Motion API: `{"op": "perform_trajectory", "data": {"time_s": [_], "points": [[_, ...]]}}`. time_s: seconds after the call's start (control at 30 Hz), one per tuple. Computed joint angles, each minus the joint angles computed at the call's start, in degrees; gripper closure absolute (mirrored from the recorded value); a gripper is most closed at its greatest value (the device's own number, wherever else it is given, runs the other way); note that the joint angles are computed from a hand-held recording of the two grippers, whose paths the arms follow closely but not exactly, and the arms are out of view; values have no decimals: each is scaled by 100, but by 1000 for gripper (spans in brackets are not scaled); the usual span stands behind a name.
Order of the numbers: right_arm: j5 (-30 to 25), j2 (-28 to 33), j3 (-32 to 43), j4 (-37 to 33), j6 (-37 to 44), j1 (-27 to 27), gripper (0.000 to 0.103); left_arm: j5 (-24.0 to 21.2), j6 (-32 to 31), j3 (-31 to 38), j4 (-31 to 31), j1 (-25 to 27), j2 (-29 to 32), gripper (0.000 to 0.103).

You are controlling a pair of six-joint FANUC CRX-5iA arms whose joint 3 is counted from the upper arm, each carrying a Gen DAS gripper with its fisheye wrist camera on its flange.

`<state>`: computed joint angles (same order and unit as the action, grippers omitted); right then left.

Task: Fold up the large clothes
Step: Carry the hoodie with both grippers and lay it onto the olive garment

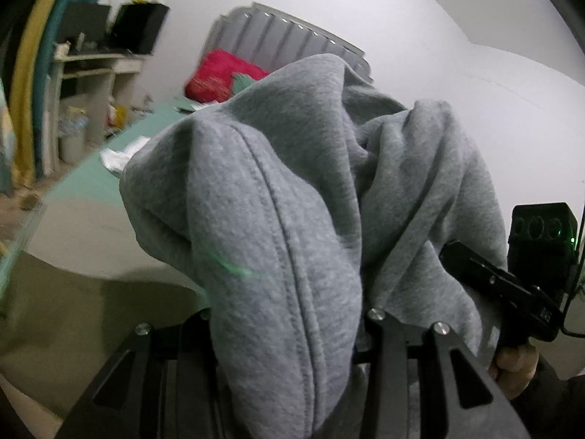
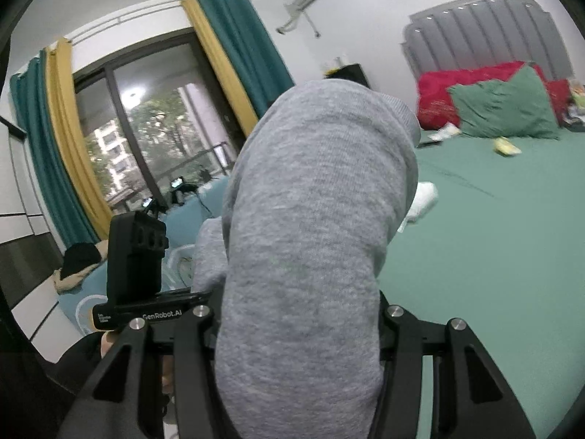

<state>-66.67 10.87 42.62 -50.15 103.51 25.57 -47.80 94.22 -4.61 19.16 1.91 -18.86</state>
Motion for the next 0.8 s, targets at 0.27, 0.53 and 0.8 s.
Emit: {"op": "perform_trajectory", "data": {"time_s": [0.27, 0.53, 0.8], "points": [[675, 721, 684, -322, -544, 683, 54, -873, -523, 588, -247, 1149, -122, 63], [1412, 1553, 961, 787, -2382, 1529, 40, -1366, -776, 948, -684, 2004, 478, 38], [748, 2006, 940, 1501, -3364, 1418, 26, -1543, -207, 537, -1181, 2272, 650, 35]]}}
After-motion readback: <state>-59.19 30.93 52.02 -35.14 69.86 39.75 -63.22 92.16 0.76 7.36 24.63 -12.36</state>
